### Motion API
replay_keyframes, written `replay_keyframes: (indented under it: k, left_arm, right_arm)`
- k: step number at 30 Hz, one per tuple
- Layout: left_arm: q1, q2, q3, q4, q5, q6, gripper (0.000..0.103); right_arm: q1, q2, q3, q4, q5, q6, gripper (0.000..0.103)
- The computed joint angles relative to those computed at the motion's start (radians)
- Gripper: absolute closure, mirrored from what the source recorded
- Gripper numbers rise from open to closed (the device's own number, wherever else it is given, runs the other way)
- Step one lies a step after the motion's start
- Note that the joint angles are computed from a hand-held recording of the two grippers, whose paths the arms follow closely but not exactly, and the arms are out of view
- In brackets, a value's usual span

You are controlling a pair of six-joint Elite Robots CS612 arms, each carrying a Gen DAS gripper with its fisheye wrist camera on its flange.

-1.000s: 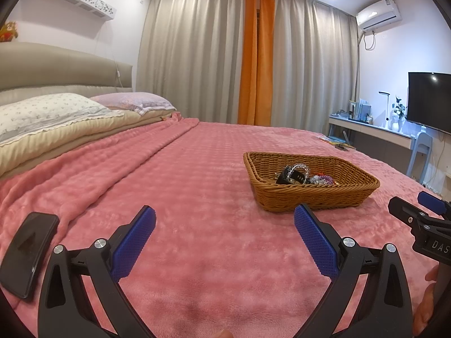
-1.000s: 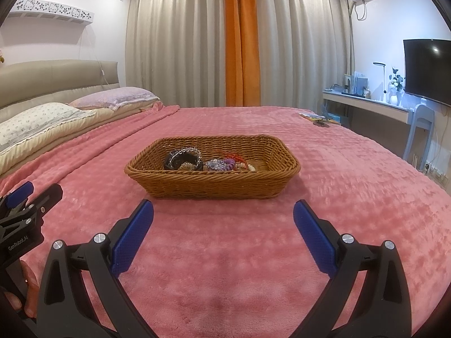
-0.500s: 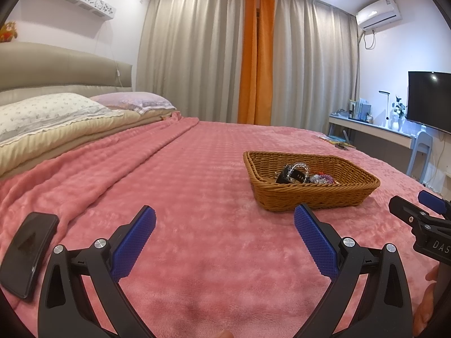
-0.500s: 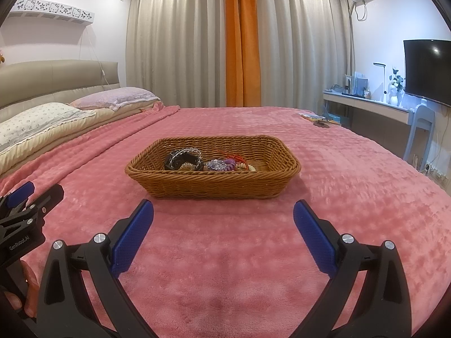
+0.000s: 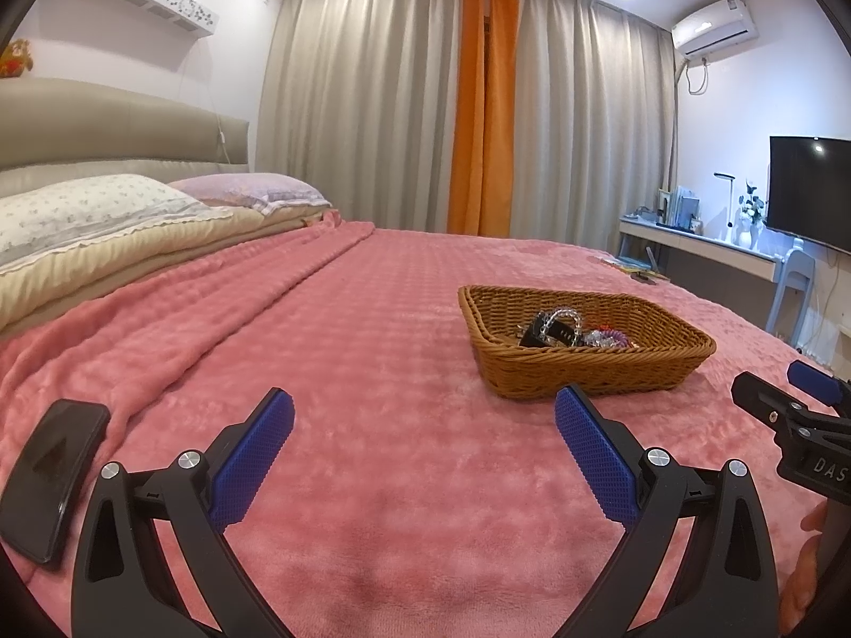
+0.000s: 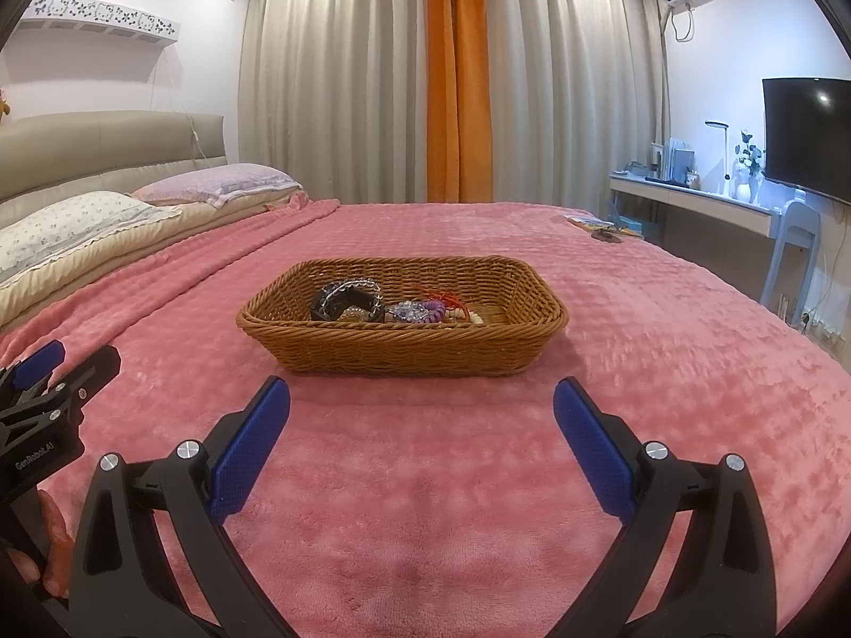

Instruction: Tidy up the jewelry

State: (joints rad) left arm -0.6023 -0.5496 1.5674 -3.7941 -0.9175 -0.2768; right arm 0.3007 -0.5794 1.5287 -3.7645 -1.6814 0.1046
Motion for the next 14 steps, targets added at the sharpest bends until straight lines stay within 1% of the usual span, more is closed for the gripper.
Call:
replay_keyframes:
  k: [4, 6, 9, 14]
  left_arm:
    - [-0.005, 0.001, -0.005, -0.017, 0.008, 0.035, 0.007]
    - [-0.006, 0.0, -0.006, -0.006, 0.004, 0.042, 0.007]
    - [-0.008, -0.007, 0.0, 0.021, 0.005, 0.022, 0.007]
    - [-0.002, -0.009, 0.003, 0.022, -0.004, 0.004, 0.007]
  right_arm:
    - [0.0, 0.0, -0.001, 0.0, 0.0, 0.002, 0.008]
    - [0.001, 0.0, 0.0, 0.0, -0.001, 0.002, 0.008]
    - [0.0, 0.0, 0.0, 0.0, -0.001, 0.001, 0.008]
    - [0.001, 0.0, 0.0, 0.0, -0.001, 0.002, 0.008]
